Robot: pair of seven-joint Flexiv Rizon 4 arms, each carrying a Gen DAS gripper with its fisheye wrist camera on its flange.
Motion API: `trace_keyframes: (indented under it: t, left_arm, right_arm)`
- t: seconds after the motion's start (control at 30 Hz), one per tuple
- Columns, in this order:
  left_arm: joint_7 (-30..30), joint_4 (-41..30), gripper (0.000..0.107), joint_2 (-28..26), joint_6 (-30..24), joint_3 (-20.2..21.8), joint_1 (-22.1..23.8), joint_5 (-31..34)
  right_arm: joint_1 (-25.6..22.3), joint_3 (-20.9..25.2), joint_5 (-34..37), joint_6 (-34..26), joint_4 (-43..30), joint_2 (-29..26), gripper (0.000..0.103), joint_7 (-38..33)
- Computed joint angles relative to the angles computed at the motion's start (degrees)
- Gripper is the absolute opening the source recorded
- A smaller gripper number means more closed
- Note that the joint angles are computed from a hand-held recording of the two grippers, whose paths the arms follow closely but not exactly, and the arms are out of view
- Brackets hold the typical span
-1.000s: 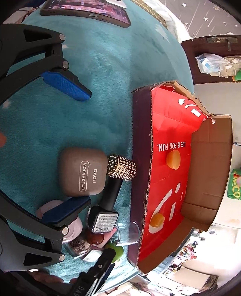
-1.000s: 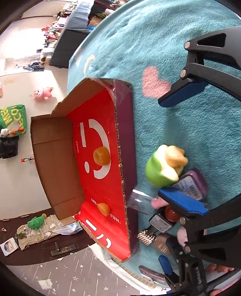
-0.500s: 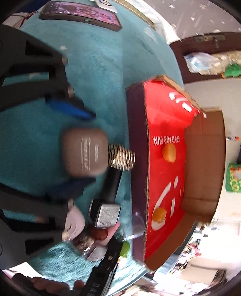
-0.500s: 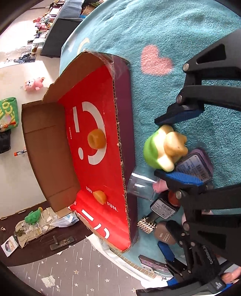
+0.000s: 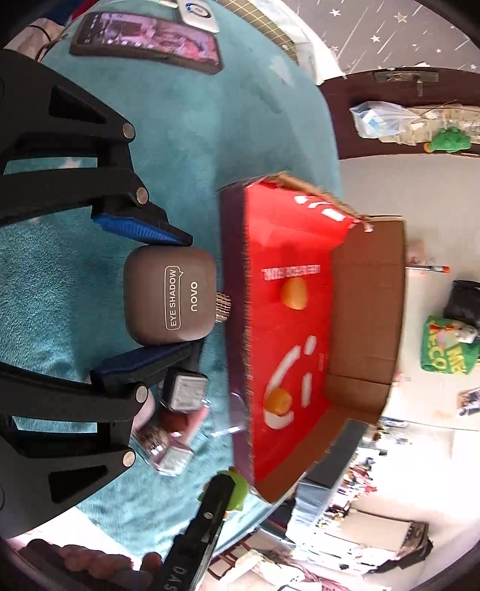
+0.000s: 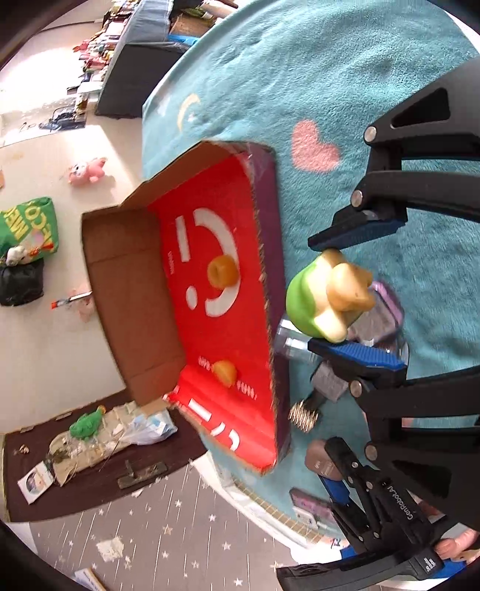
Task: Organize rigid objects
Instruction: 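Grasp the grey eye shadow compact with the left tool while the right tool grasps the green-capped toy, then carry the compact and the toy with both tools into the red box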
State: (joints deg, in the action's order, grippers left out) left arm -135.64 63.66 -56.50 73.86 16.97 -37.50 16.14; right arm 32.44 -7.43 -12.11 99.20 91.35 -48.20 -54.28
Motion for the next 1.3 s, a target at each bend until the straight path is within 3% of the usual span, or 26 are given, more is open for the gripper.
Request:
trace_keyframes:
  t: [0.4, 1.3]
  left_arm:
    - [-0.58, 2.24, 0.049, 1.69, 4.36, 1.56, -0.81, -0.05]
    - [2.92, -0.09, 0.049, 0.05, 4.16, 0.74, 0.09, -3.21]
  right_arm:
    - [5.69, -4.31, 3.11, 5.14, 2.94, 2.97, 0.051, -4.83]
    - [3.2, -1.31, 2.84, 2.85, 1.19, 2.35, 0.051, -5.66]
